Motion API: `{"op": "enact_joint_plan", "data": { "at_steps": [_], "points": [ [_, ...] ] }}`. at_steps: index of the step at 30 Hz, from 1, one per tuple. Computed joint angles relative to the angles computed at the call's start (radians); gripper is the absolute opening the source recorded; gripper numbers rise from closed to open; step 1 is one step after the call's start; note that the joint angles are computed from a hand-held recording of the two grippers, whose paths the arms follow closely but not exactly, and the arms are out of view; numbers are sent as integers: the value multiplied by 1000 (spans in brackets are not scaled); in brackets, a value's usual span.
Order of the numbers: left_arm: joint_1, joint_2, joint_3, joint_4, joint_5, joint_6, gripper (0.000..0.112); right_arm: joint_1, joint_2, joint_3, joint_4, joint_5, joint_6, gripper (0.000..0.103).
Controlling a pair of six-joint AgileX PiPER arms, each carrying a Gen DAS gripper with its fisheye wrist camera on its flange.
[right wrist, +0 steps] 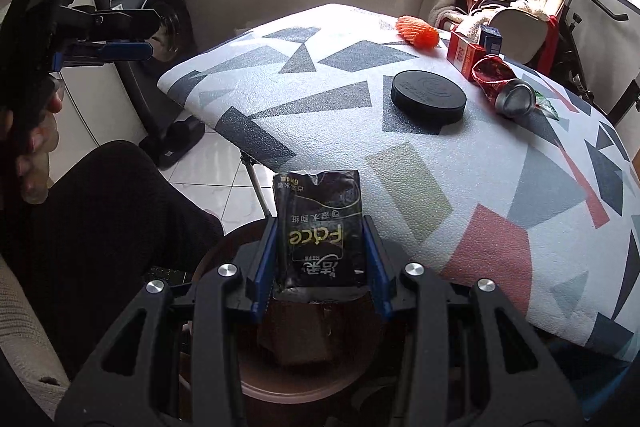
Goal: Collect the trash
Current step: 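Carry packet and box to the brown bin and open both grippers, then move both tools back to the table, left gripper over the black disc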
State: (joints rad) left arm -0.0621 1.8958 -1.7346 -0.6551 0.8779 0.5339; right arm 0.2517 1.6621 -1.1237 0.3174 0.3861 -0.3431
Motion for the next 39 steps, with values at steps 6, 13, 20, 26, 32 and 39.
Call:
{"op": "enact_joint_plan", "data": {
  "at_steps": [6,13,20,26,32,39],
  "points": [
    [2,1,18,-8,-5,6,97,10,9,-5,-25,11,16,44],
    [2,4,26,-8,-4,-4,97,20,19,-15,-150,5,154,85],
    [3,8,29,-7,-1,-8,97,25,48,-48,-264,41,283,97],
    [0,12,32,1,-4,-13,97,20,58,-54,-279,46,307,97],
    [-3,18,35,0,-11,-14,97,15,59,-53,-288,41,327,97],
    [-17,29,34,9,-44,16,97,-40,16,-19,-211,-31,306,97]
  ]
}}
